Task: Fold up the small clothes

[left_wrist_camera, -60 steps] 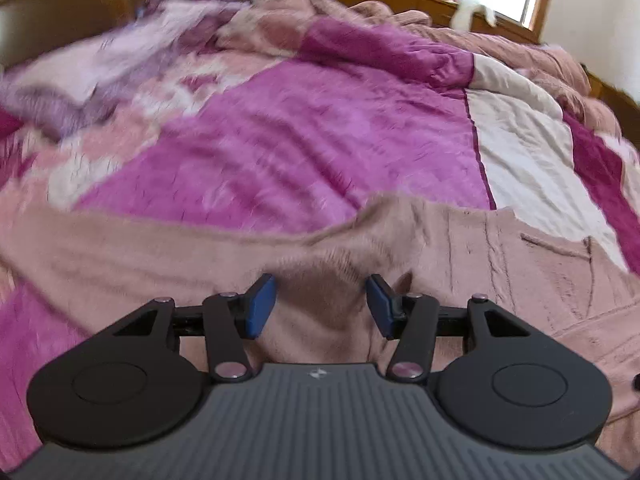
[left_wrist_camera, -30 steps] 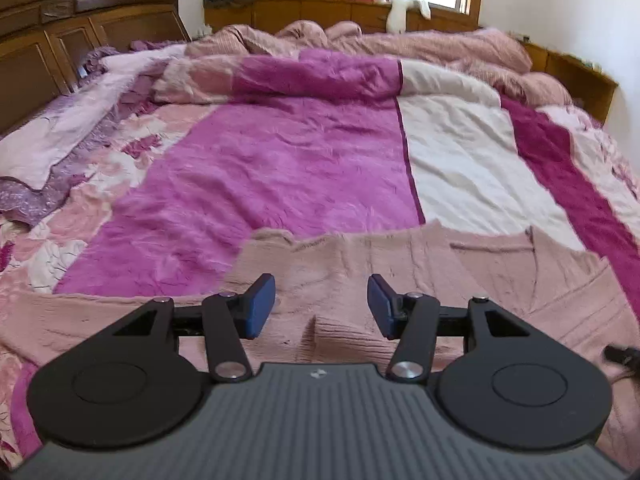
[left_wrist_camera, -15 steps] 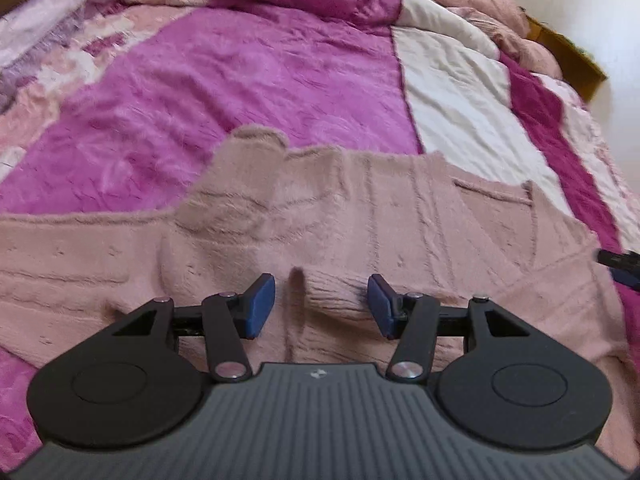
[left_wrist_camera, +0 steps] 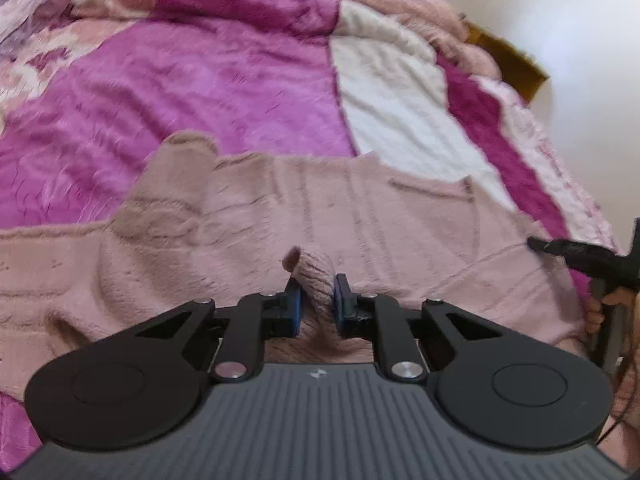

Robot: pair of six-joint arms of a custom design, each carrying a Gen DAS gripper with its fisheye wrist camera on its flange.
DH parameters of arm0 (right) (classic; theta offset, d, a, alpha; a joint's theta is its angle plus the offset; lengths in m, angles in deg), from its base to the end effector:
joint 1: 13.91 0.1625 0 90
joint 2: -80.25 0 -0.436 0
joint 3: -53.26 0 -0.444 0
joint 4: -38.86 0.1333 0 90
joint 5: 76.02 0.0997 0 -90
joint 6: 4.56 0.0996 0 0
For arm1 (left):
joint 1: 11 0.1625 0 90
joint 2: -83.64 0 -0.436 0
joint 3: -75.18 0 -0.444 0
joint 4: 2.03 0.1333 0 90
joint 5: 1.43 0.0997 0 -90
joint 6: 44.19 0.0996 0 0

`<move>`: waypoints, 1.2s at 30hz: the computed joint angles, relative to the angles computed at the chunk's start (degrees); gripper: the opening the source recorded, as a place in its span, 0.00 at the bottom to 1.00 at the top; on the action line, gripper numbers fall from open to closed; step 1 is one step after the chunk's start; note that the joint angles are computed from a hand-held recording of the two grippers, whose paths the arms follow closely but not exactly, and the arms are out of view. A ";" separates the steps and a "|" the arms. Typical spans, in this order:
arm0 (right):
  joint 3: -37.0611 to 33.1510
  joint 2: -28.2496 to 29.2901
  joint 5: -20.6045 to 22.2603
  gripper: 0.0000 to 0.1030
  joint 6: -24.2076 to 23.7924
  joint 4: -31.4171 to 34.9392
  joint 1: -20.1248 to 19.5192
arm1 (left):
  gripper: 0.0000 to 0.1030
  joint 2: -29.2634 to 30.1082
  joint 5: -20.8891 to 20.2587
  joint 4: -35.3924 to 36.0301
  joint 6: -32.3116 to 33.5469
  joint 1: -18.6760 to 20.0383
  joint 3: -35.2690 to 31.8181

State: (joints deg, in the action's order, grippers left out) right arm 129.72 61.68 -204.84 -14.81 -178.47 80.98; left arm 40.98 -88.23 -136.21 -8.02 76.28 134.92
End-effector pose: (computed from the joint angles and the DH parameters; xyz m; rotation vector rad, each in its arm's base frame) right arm 0.1351 -0.7482 -0.0086 -0.2272 -2.1082 1.3919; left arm 0.0970 -0.8847 0.2844 0.9417 2.7258 -0.6424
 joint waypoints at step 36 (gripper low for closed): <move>3.67 -0.16 -6.47 0.51 -2.49 -5.52 6.23 | 0.57 -1.55 10.72 -10.32 0.92 -1.21 5.26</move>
State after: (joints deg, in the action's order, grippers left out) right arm 133.40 61.52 -211.31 -17.31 -184.00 87.21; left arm 39.43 -77.51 -146.54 -7.10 75.06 140.18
